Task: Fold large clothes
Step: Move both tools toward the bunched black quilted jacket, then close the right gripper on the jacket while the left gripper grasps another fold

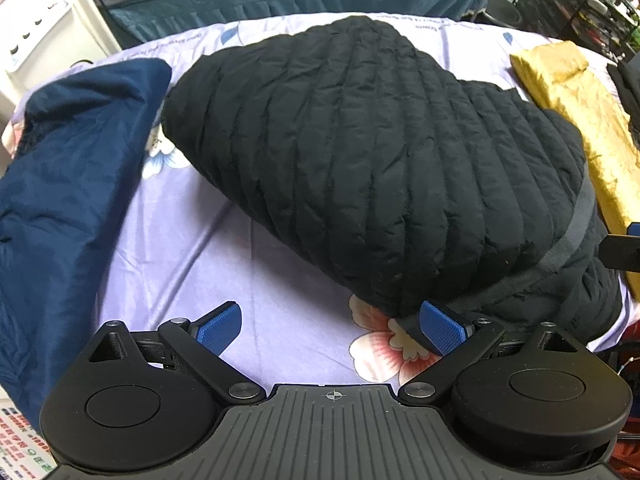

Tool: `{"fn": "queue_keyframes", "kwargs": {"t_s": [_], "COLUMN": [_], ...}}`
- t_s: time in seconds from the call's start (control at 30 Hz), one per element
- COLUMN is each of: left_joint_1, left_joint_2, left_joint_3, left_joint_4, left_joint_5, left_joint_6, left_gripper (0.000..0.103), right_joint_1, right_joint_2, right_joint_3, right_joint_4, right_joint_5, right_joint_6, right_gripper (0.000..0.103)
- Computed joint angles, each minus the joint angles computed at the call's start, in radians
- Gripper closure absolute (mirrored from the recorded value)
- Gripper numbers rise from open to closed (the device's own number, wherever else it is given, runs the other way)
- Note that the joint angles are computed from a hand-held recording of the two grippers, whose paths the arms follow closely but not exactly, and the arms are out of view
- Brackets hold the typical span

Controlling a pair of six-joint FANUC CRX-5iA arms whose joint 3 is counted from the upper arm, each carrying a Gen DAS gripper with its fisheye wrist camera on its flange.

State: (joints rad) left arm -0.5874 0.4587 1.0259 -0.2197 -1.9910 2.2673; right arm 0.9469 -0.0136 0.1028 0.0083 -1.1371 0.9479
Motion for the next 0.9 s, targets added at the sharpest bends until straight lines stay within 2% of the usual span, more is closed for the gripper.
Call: {"fn": "queue_keyframes", "kwargs": {"t_s": [0.1,0.2,0.33,0.43,0.47,0.53,0.63,0.73,0.8,0.9], "left_joint_1": [-0.002,0.021,0.069,0.123,0.158,0.232,0.323,0.405,0.434,0.439], "left_joint_2": [-0.007,-0.043,-0.076,-0.080,-0.089,-0.080,0.006,0.079,0.158,0.272], "left_joint_3": [-0.003,-0.053,-0.067,-0.034,-0.045,-0.039,0.037,0.056,0.109,0.182], "left_joint_4": [-0.039,-0.041,-0.076,-0.111,-0.084,-0.011,0.099,0.247,0.328,0.410], "left_joint_5": [0.002,0.058,0.105,0.133,0.176,0.238,0.247,0.300,0.273,0.236], "left_joint_6": [-0.002,0.002,-0.039,-0.089,-0.099,-0.139,-0.211,-0.248,-0.237,-0.265], "left_gripper": [0.000,0.000,0.000,0.000,0.000,0.000,0.000,0.000,0.000,0.000], "right_joint_1": [-0.007,-0.018,-0.046,-0.053,-0.055,-0.083,-0.109,-0.158,-0.178,-0.233], "right_joint_2": [0.005,0.001,-0.029,-0.045,-0.053,-0.038,-0.056,-0.021,0.006,0.075], "right_joint_3": [0.005,0.003,-0.029,-0.075,-0.100,-0.089,-0.150,-0.144,-0.146,-0.107], "right_joint_4": [-0.002,-0.015,-0.045,0.043,0.094,0.084,0.139,0.104,0.104,-0.004], "right_joint_5": [0.000,0.020,0.108,0.160,0.177,0.156,0.223,0.248,0.260,0.267], "right_joint_6": [-0.014,-0.026,-0.047,-0.128,-0.180,-0.254,-0.359,-0.353,-0.372,-0.361], "right_gripper": [0.001,0.001,0.001,0.001,0.001,0.001,0.001,0.001,0.001,0.001]}}
